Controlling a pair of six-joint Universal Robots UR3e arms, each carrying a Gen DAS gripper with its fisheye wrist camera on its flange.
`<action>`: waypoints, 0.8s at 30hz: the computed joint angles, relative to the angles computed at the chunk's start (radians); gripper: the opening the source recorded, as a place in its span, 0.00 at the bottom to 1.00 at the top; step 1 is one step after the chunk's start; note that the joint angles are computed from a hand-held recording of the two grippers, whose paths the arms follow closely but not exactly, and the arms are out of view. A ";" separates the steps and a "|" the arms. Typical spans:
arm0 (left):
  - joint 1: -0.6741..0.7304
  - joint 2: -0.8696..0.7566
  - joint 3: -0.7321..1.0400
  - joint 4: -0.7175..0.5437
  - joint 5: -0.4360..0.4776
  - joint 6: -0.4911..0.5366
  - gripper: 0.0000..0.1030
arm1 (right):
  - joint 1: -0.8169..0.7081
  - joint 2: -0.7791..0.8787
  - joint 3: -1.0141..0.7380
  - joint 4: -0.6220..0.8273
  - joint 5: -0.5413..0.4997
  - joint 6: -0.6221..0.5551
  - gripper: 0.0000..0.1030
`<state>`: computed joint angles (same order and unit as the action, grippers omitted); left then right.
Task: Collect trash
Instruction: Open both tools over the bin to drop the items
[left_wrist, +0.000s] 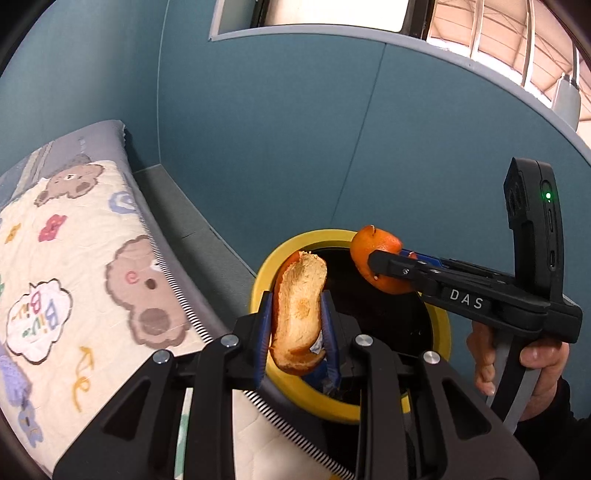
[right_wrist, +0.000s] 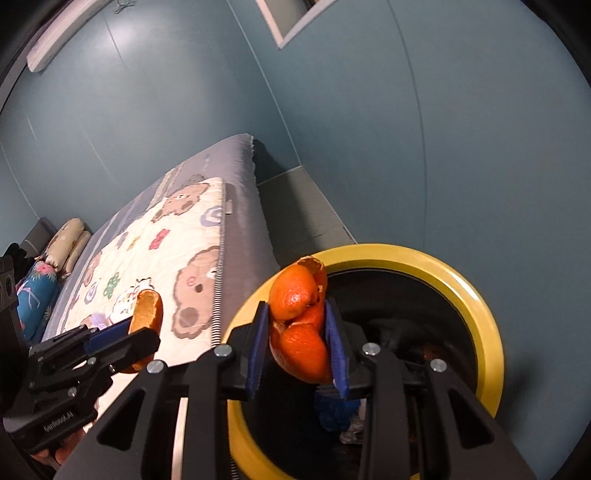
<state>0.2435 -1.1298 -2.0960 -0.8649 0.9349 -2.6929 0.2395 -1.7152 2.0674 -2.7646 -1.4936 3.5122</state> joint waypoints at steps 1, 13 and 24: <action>-0.013 -0.018 -0.003 0.023 0.004 -0.010 0.24 | 0.002 0.025 -0.011 -0.010 -0.007 0.005 0.29; -0.041 -0.099 -0.035 0.128 0.006 -0.102 0.65 | -0.044 -0.003 0.049 -0.041 -0.025 0.033 0.46; 0.228 0.146 -0.108 -0.130 -0.089 0.058 0.88 | 0.037 -0.032 0.027 -0.012 -0.076 0.062 0.61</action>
